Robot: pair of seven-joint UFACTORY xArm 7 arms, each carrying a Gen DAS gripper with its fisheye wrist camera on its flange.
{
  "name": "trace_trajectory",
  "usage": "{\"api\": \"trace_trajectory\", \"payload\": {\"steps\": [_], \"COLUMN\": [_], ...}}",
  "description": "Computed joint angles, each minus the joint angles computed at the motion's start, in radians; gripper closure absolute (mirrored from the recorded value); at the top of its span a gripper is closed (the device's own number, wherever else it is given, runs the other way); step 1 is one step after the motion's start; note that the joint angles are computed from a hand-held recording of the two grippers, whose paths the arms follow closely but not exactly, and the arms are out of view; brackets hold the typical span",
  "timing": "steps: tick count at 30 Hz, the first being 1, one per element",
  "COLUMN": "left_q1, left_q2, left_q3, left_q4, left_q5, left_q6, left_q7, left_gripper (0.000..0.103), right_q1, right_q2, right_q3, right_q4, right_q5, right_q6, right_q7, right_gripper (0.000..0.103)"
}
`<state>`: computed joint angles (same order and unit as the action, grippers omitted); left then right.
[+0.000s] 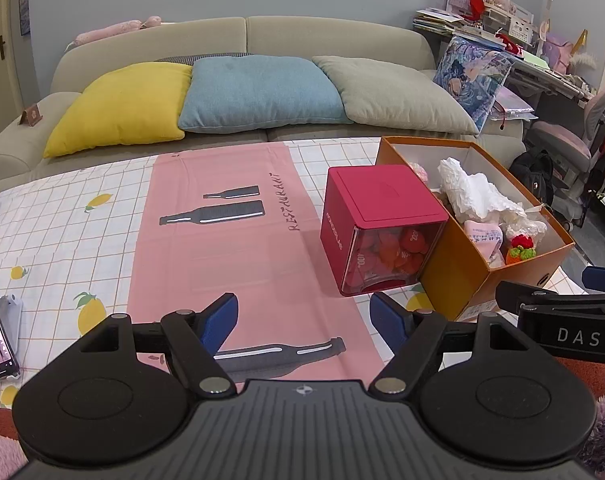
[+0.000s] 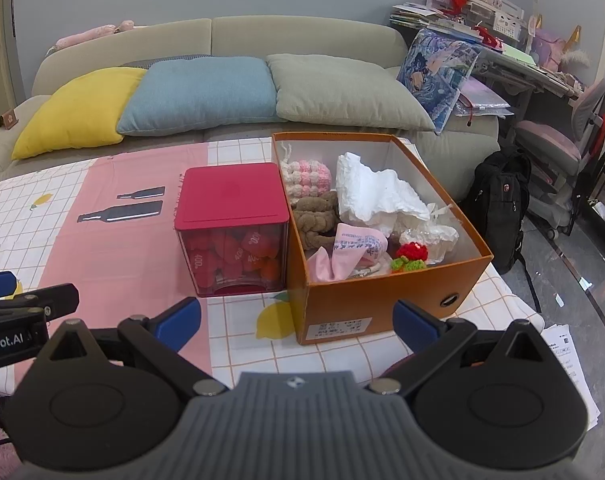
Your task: Organize soft objects
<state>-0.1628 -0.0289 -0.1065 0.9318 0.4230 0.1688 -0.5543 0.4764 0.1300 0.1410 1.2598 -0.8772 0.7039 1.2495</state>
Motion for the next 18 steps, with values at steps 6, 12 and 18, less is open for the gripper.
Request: {"api": "trace_trajectory", "payload": {"steps": [6,12,18], "left_q1": [-0.001,-0.001,-0.002], "left_q2": [0.000,0.001,-0.002], "left_q3": [0.001,0.001,0.000], "left_q4": [-0.001,0.000,-0.001], "left_q5": [-0.004,-0.003,-0.012], "left_q6": [-0.002,-0.002,0.000], "left_q7": [0.004,0.003,0.008], "left_gripper": [0.015,0.015,0.017], "right_q1": [0.001,0.002,0.001], "right_q2": [0.000,0.002,0.001], "right_q3": [0.000,0.000,-0.001], "right_q4": [0.000,0.002,0.002], "right_q5": [0.000,0.001,0.002], "right_q6": [0.000,0.002,0.000], "right_q7": [0.002,0.001,-0.001], "right_gripper": [0.003,0.003,0.003]}}
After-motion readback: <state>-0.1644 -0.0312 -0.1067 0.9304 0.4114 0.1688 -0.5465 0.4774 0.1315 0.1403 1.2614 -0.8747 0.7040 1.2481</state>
